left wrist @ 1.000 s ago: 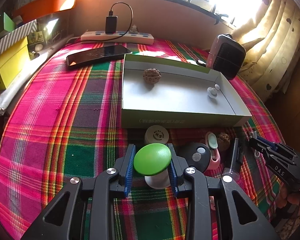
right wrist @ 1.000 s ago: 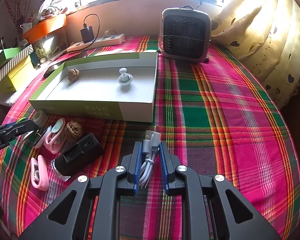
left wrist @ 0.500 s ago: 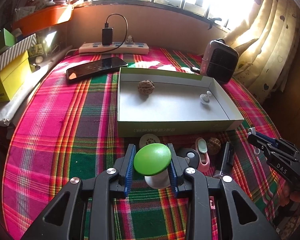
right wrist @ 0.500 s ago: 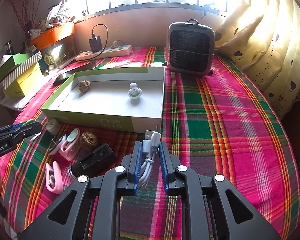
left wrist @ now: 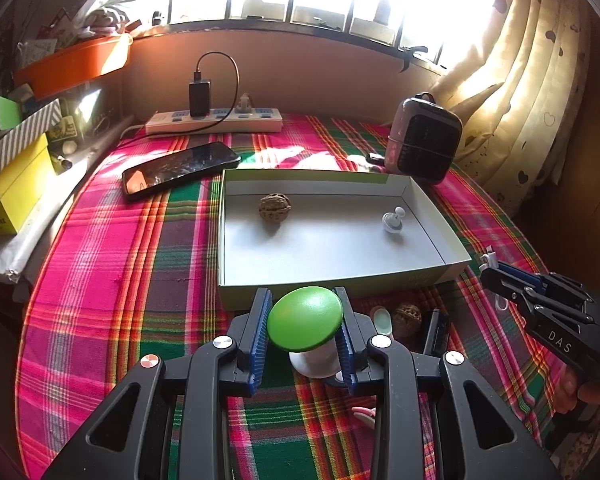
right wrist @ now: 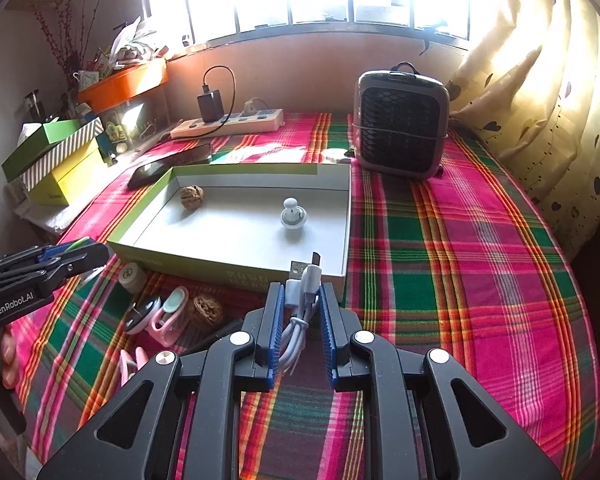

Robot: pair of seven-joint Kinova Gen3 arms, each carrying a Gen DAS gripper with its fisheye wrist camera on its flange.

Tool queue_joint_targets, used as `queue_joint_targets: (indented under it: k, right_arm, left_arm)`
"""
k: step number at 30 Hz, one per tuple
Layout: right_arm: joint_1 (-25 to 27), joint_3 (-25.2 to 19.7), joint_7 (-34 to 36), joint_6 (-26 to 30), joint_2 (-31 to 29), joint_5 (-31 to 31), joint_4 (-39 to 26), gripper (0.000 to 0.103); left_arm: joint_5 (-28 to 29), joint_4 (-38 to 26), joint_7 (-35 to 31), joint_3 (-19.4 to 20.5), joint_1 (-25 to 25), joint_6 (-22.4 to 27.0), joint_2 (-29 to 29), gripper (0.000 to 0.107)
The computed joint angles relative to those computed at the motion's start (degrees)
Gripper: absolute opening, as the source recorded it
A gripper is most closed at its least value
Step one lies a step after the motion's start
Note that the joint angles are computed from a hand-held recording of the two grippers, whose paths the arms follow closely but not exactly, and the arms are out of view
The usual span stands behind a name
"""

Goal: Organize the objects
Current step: 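Carry the green object and the white cable over the box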

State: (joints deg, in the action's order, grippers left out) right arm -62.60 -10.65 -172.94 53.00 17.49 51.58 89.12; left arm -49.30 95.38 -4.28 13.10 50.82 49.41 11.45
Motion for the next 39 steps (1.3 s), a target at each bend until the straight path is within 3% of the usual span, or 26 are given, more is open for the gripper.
queue_joint_targets:
  k: [10,20,29,39]
  right_arm:
    - [0.9,0.4,1.3,-2.5,-0.3,0.3,-0.5,0.019]
    - [2.2,1.1,8.5,-3.6,1.4,-2.0,-4.8,0.019]
    - [5.6,2.7,21.6,-7.2,5.6,-11.5,-12.2,0.019]
    - [7.2,5.2,35.9,-5.0,12.9,-22.7,-23.2,0.019]
  left_arm:
    - [1.2,-1.7,-3.0,-0.7,-1.0,-1.6,0.7,0.028]
    - [3.3,-4.0,-7.0,-2.2,-1.8,-2.7,2.2,0.028]
    - [5.5,-6.6,-11.0,-3.9,-2.9,-2.8,4.2,0.028]
    - [8.7,-9.2,-15.6,-6.1,-4.2,-3.6,7.0,0.028]
